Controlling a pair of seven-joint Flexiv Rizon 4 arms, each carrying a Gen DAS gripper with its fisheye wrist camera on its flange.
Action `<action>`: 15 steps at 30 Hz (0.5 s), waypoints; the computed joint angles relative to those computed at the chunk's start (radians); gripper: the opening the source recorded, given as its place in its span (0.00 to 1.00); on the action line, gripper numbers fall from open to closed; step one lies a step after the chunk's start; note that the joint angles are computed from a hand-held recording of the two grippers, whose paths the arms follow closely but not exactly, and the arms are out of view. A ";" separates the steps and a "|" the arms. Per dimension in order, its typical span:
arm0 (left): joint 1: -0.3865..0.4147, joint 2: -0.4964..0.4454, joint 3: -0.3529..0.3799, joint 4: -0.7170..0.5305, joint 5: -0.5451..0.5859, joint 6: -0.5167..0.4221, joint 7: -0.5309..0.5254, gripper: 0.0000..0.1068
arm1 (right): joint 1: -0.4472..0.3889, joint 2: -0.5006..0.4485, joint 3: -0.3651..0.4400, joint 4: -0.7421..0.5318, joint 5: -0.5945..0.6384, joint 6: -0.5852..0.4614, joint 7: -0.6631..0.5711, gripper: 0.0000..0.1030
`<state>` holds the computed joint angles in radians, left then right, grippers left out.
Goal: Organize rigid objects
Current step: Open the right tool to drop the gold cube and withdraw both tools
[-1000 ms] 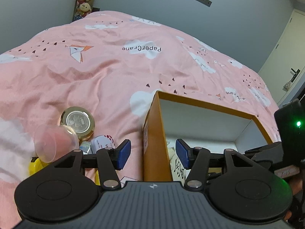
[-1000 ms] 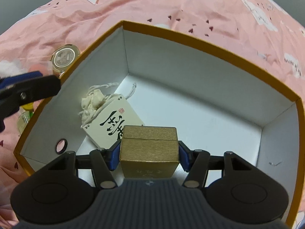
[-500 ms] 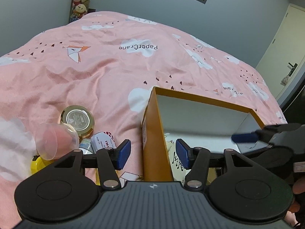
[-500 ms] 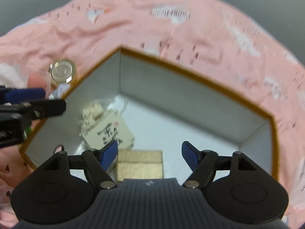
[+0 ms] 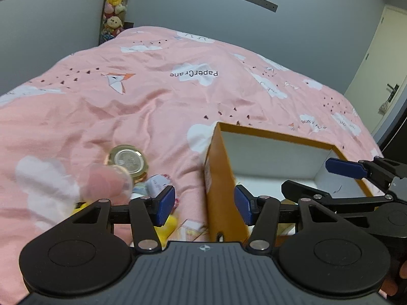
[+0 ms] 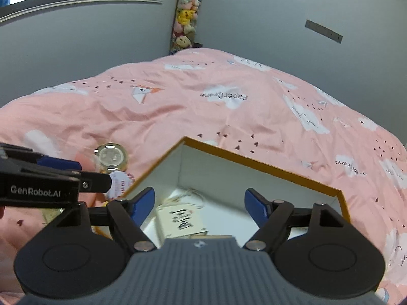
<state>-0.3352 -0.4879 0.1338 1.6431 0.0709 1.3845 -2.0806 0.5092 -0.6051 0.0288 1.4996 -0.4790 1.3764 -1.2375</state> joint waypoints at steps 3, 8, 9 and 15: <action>-0.001 0.030 0.005 0.037 0.015 -0.012 0.005 0.59 | 0.007 0.015 0.001 0.036 0.004 0.039 0.013 0.75; 0.039 0.075 -0.035 0.121 -0.013 -0.008 0.035 0.59 | 0.005 0.042 0.030 0.095 0.023 0.098 0.004 0.75; 0.041 0.083 -0.037 0.135 -0.016 -0.011 0.036 0.59 | 0.005 0.046 0.036 0.105 0.024 0.103 -0.004 0.75; 0.079 0.125 -0.076 0.225 -0.067 -0.026 0.049 0.59 | 0.004 0.064 0.074 0.154 0.013 0.125 -0.074 0.75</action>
